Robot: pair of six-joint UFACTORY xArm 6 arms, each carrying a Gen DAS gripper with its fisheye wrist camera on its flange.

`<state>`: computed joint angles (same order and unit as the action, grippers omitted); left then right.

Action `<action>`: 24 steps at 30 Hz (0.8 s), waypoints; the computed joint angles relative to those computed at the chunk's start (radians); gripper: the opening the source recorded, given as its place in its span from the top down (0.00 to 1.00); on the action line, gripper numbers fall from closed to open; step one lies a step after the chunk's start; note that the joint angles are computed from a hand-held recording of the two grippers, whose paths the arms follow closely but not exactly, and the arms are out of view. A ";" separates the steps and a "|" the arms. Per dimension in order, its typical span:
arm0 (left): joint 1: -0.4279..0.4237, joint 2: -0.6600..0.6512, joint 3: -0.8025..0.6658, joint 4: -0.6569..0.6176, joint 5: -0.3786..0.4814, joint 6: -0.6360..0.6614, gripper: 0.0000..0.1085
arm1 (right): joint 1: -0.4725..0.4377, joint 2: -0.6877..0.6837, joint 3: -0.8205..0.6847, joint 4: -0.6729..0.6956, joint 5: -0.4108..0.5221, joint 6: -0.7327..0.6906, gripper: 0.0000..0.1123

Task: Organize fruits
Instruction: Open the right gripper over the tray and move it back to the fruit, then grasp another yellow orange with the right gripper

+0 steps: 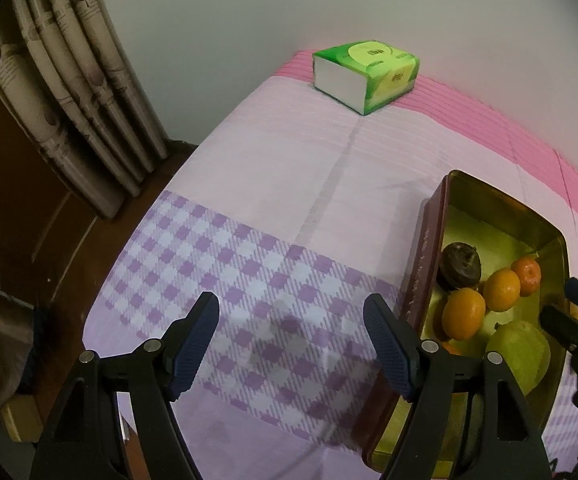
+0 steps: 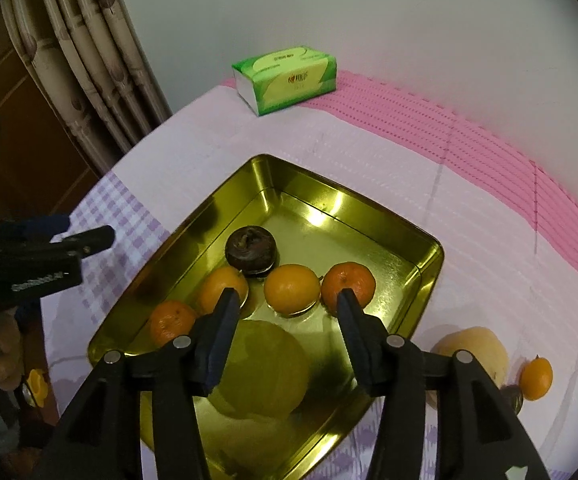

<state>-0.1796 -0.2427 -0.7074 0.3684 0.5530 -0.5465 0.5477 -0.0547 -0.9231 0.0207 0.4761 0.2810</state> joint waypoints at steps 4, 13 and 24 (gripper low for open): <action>-0.001 0.002 0.000 -0.004 0.001 0.001 0.30 | -0.001 -0.060 0.049 -0.021 -0.016 0.030 0.53; -0.001 0.006 -0.004 -0.006 0.006 0.001 0.28 | -0.050 -0.225 0.203 -0.115 -0.013 0.118 0.52; -0.002 0.019 -0.005 0.019 0.008 -0.012 0.27 | -0.254 -0.449 0.399 -0.187 0.054 0.177 0.52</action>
<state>-0.1817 -0.2242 -0.7122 0.3879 0.5610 -0.5582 0.2941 -0.5038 -0.5245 -0.1667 0.5304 0.4578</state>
